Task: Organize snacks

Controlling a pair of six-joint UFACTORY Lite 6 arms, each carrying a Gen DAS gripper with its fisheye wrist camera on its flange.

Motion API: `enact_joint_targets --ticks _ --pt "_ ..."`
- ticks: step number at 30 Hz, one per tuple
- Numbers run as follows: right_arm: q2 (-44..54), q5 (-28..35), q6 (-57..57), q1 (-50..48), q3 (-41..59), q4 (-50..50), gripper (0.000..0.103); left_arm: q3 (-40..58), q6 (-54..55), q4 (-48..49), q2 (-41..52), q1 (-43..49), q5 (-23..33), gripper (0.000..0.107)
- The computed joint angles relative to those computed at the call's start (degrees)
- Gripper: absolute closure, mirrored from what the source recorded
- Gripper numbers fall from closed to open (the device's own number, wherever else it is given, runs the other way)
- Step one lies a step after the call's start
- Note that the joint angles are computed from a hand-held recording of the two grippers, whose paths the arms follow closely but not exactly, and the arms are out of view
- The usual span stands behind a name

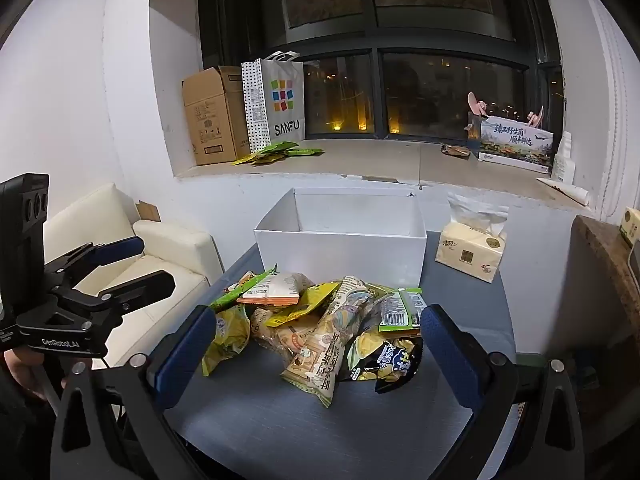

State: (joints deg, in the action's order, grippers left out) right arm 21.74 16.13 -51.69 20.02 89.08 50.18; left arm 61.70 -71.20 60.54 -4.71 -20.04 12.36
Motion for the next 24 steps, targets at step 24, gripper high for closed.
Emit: enact_joint_targets --ticks 24 --pt "-2.7 -0.3 -5.1 1.0 -4.0 5.4 0.000 -1.1 -6.6 6.6 0.4 -0.2 -1.2 0.004"
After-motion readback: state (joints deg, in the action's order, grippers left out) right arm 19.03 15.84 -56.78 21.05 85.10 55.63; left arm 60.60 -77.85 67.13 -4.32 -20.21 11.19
